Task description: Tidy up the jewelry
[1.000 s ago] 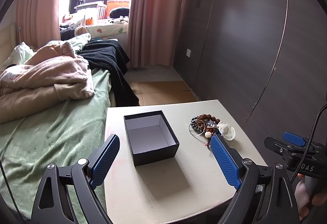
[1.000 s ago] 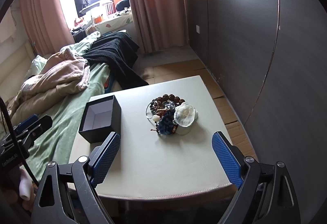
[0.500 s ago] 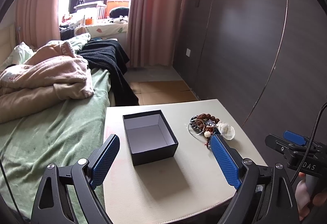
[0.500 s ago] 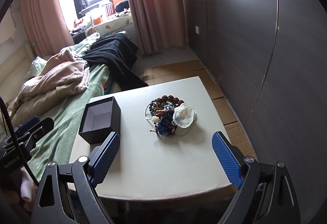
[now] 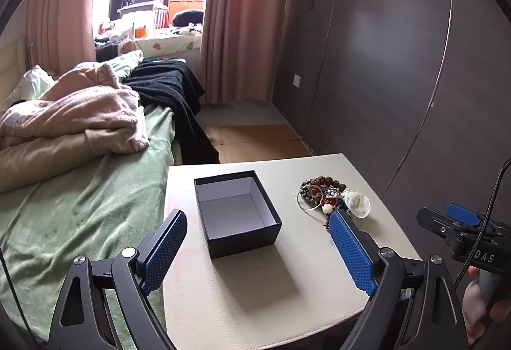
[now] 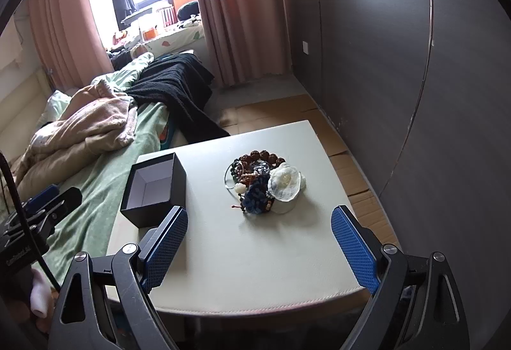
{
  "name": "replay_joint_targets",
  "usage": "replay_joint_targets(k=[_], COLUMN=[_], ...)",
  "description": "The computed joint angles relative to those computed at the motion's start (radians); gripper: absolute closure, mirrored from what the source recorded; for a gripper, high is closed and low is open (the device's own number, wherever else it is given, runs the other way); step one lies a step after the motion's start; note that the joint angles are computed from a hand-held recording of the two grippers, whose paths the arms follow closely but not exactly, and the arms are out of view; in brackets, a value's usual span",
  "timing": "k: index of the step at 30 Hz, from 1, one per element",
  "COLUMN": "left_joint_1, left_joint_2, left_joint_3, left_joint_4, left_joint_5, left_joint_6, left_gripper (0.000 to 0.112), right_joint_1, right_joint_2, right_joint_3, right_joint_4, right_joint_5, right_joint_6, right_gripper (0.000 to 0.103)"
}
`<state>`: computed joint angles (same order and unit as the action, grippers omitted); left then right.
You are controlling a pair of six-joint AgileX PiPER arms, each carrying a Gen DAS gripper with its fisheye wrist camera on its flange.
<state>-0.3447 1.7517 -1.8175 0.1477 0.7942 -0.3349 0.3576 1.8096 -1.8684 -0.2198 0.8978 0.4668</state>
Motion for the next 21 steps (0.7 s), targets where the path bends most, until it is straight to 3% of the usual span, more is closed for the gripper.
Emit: replay_joint_targets(k=[8, 21], left_joint_1=[-0.014, -0.055], left_joint_2=[0.052, 0.209], left_joint_3=[-0.061, -0.246], left_joint_4=[-0.015, -0.058], left_joint_5=[0.015, 0.051], left_joint_6=[0.009, 0.048], left_gripper=[0.021, 0.022], right_joint_1=[-0.031, -0.186], right_joint_2=[0.033, 0.076], right_joint_3=[-0.048, -0.096], right_joint_4=[0.038, 0.217], right_joint_5=[0.03, 0.028], right_joint_6=[-0.005, 0.03], right_gripper=[0.011, 0.011])
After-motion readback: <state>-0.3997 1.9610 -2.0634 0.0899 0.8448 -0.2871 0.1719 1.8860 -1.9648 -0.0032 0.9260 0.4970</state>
